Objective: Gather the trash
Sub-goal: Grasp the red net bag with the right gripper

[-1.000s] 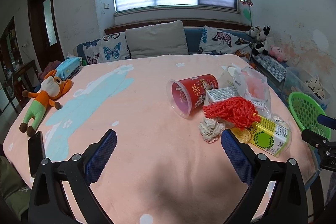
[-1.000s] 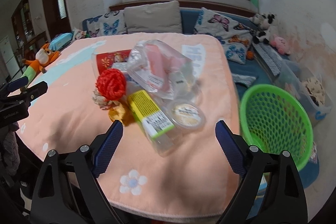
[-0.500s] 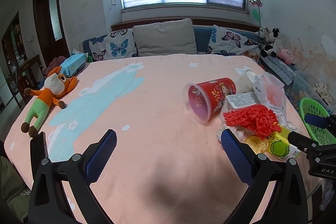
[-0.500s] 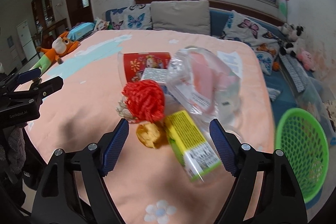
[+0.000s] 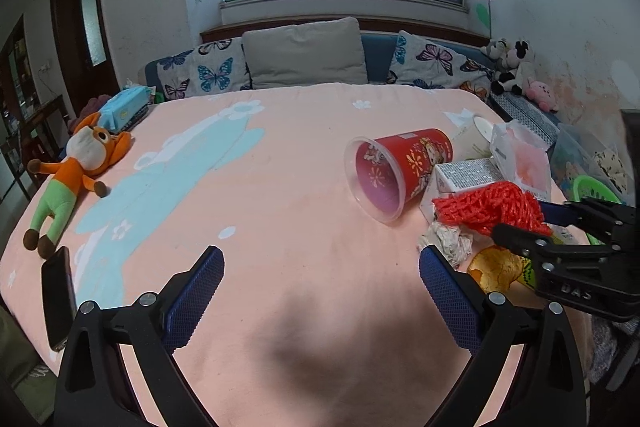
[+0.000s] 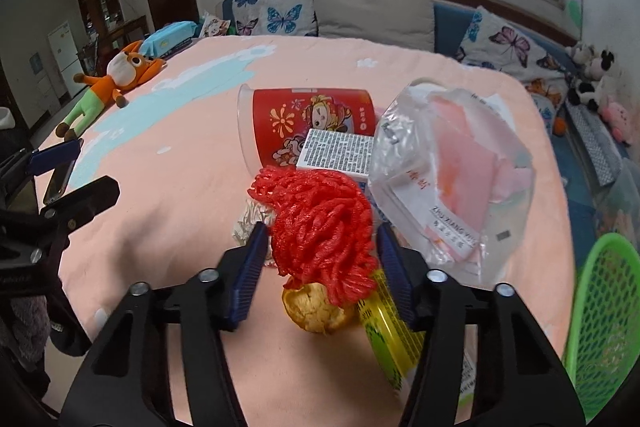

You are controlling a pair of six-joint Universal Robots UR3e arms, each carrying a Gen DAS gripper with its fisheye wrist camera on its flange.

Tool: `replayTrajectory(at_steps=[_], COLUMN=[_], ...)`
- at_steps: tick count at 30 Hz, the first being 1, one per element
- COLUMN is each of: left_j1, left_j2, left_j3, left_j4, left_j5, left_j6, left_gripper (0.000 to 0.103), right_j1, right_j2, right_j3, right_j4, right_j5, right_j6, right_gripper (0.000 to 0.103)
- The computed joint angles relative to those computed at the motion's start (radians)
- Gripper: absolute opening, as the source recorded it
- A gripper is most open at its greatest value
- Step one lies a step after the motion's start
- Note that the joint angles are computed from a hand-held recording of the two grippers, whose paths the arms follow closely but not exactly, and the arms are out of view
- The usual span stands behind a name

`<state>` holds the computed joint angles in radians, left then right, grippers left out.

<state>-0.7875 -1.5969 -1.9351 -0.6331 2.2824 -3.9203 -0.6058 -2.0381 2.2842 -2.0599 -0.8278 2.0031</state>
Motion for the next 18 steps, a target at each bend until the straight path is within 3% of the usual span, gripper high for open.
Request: replayTrajectory(at_steps=[4,7,18], left_j1=[0.007,0.014,0.073], left_j2=[-0.022,-0.041,-0.128], left_j3=[0.01,0.015,0.024], left_j4=[0.029,0.068,0.218], left_j5=[-0.02,-0.048,-0.223], left_j6=[0.032,0.069,0.177], left_gripper=[0.094,0.088,0.079], right_j1=[-0.026,-0.09,-0.403], right_j2=[-0.017,-0.079,-0.228], right_j3=[-0.019,-0.026,-0.174], right_j4=[0.08,0.196,0.734], right_j5=[0.012,0.041,0.138], right_j6=[-0.049,-0.123,-0.447], right_gripper=[0.044,0.042,0.042])
